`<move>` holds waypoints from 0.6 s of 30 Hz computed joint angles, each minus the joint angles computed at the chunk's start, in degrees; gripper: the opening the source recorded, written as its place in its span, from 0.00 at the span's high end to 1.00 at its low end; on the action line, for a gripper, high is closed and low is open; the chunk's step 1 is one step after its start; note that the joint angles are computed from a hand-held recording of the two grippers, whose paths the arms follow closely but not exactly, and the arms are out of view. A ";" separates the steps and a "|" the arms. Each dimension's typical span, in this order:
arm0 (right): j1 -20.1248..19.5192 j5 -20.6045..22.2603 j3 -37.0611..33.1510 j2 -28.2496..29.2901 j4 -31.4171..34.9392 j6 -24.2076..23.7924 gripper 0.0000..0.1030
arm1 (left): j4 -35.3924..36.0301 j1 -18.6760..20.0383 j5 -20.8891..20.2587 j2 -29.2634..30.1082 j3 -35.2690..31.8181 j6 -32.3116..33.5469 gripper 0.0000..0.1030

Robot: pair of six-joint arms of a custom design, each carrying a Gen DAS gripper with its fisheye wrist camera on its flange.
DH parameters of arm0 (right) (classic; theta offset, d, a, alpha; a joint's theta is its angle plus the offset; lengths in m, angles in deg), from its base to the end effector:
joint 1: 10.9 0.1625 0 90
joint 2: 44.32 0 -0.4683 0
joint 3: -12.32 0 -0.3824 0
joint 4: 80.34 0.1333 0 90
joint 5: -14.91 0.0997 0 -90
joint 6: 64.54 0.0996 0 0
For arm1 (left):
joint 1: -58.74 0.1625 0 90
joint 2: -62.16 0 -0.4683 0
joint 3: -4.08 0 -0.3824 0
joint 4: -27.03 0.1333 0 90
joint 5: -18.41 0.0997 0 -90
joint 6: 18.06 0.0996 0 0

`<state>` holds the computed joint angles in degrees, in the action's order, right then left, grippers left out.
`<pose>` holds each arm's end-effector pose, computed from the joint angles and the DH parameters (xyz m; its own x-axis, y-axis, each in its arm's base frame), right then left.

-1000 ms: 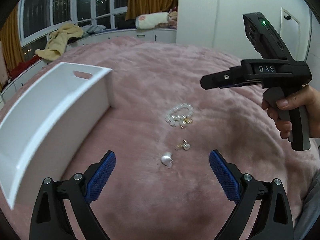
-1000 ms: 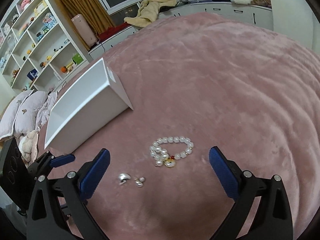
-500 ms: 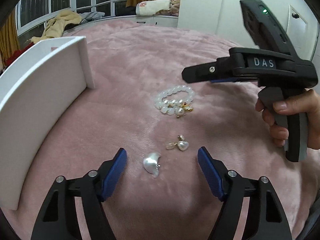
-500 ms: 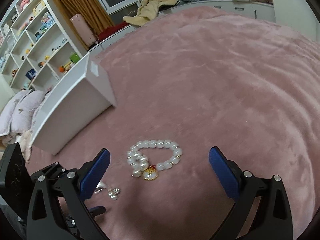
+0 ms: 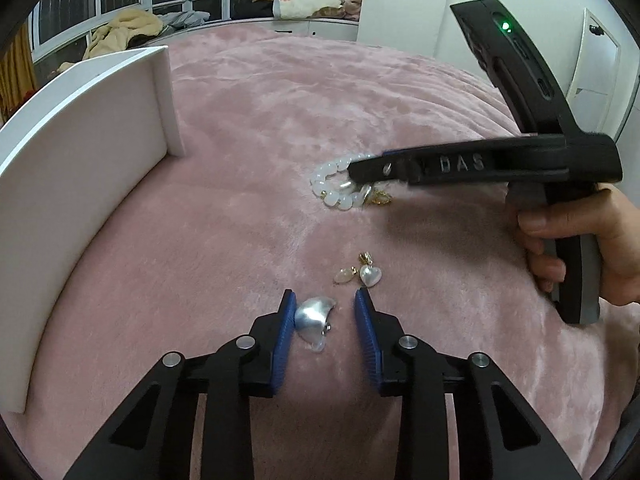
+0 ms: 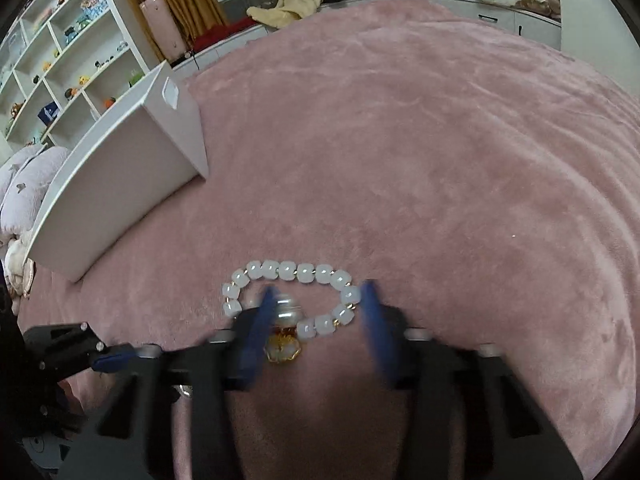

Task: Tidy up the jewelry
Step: 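Grasp the silver heart pendant with the left tool while the right tool grasps the white bead bracelet, then lift and carry the heart pendant and bead bracelet in both tools over the white box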

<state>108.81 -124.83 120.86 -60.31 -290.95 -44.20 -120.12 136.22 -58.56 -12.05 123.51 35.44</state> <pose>0.3231 -0.4505 -0.1004 -0.8451 0.2584 0.4679 -0.1531 0.7216 -0.6751 0.0405 -0.5359 0.2674 -0.4012 0.8664 -0.2974 0.8988 0.4349 0.0544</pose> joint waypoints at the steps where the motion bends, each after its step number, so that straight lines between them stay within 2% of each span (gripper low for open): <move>1: 0.06 0.06 0.05 -0.04 -0.21 -0.10 0.74 | -0.03 0.01 0.08 -0.09 0.08 0.07 0.66; 3: -0.09 1.15 0.44 -0.37 0.18 -0.23 0.79 | 0.08 0.15 0.07 -0.37 0.20 0.17 0.66; 7: -0.22 2.22 1.00 -1.17 2.45 2.11 0.81 | 0.60 0.53 0.12 -1.27 0.50 0.21 0.68; 9: 0.02 1.58 0.60 -1.17 3.42 2.11 0.90 | 0.95 0.42 0.22 -1.44 0.57 0.20 0.71; 12: 0.21 2.19 0.55 -1.28 3.27 0.99 0.90 | 1.61 0.33 0.51 -1.84 0.65 0.52 0.77; 18: 1.18 2.46 0.71 -1.46 -1.96 -2.94 0.90 | 2.13 0.50 0.39 -2.40 0.64 1.31 0.77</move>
<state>109.99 -122.37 121.57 -61.78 -292.91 -47.15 -117.99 136.72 -58.17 -14.45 124.14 36.75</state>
